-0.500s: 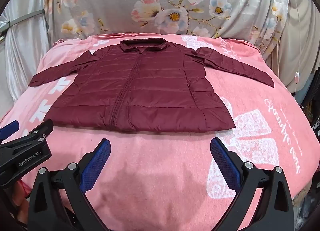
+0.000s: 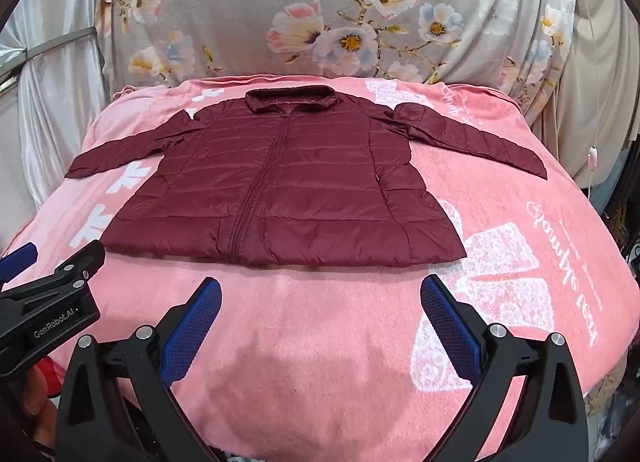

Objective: Fold large clothes

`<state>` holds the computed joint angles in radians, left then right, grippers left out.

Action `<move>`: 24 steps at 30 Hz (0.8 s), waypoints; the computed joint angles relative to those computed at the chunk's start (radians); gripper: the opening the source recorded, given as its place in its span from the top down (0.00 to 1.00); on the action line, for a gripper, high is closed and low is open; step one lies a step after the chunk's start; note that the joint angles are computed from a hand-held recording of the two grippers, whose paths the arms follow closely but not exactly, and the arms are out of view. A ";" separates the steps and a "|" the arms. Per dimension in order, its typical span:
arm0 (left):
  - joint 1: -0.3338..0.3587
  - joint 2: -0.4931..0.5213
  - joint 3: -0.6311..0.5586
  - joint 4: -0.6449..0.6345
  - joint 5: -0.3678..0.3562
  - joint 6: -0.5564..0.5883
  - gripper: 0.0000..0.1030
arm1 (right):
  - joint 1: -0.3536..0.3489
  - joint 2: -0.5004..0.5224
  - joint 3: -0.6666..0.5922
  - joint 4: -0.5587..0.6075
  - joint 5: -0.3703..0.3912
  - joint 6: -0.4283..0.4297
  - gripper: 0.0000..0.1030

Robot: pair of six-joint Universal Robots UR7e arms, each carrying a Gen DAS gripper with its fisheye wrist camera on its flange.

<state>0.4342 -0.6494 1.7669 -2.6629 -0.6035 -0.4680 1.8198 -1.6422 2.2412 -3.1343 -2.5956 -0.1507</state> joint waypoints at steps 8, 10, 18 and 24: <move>-0.007 0.005 0.009 -0.013 0.004 0.006 0.05 | 0.007 -0.007 0.003 0.007 -0.003 0.007 0.05; -0.009 0.004 0.011 -0.010 0.005 0.001 0.05 | 0.003 -0.005 0.003 0.001 0.000 0.002 0.05; -0.010 0.004 0.010 -0.009 0.003 0.002 0.05 | 0.002 -0.007 0.005 0.002 0.001 0.004 0.05; -0.009 0.002 0.012 -0.008 -0.001 0.003 0.05 | 0.002 -0.011 0.009 0.002 0.002 0.005 0.05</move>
